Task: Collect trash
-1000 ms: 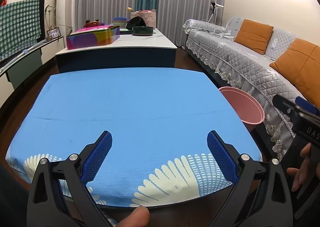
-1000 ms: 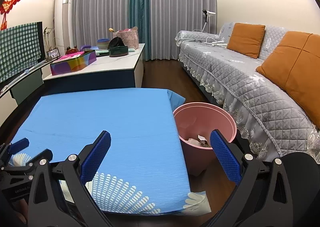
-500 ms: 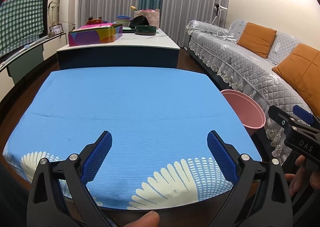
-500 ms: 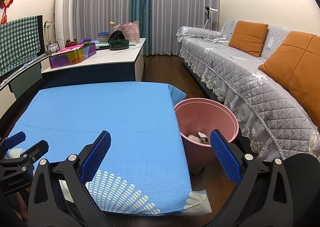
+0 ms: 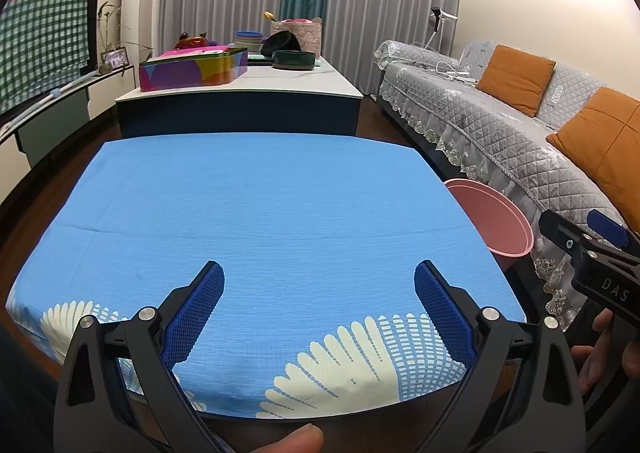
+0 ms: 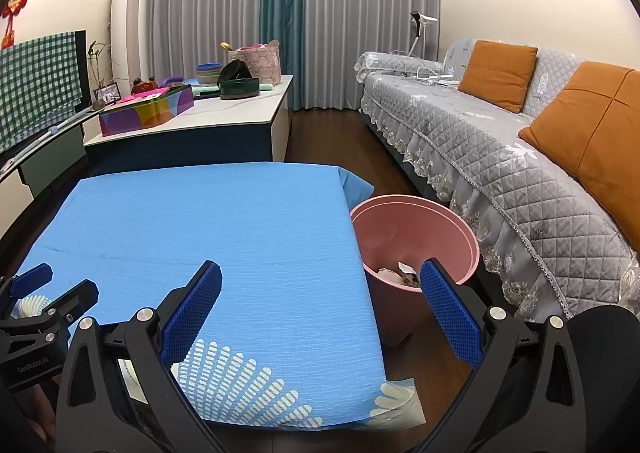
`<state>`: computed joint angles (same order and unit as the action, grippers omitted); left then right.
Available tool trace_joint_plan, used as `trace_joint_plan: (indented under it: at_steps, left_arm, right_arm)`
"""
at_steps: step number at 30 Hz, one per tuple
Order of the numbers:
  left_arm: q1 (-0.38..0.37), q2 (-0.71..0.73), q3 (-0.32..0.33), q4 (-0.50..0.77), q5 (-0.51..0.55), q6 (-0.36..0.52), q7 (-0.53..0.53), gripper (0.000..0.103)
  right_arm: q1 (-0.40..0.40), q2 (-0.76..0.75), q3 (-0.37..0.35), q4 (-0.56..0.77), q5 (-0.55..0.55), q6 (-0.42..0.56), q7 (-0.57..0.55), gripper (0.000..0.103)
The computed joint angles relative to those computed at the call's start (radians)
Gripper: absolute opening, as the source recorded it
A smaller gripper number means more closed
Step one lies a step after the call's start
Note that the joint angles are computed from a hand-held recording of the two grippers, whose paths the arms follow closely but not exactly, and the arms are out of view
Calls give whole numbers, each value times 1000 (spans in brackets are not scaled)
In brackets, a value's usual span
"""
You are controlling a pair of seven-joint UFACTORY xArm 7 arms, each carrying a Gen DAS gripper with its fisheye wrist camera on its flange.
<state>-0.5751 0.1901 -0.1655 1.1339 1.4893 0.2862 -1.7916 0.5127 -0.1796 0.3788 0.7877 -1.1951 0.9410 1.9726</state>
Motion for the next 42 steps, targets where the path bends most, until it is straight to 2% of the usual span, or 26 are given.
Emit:
trace_joint_plan:
  at_steps: [42]
  left_arm:
    - [-2,-6,-3,-5,-3,20,11,93]
  right_arm:
    - [6,6,-2,6,2,-6,-3,98]
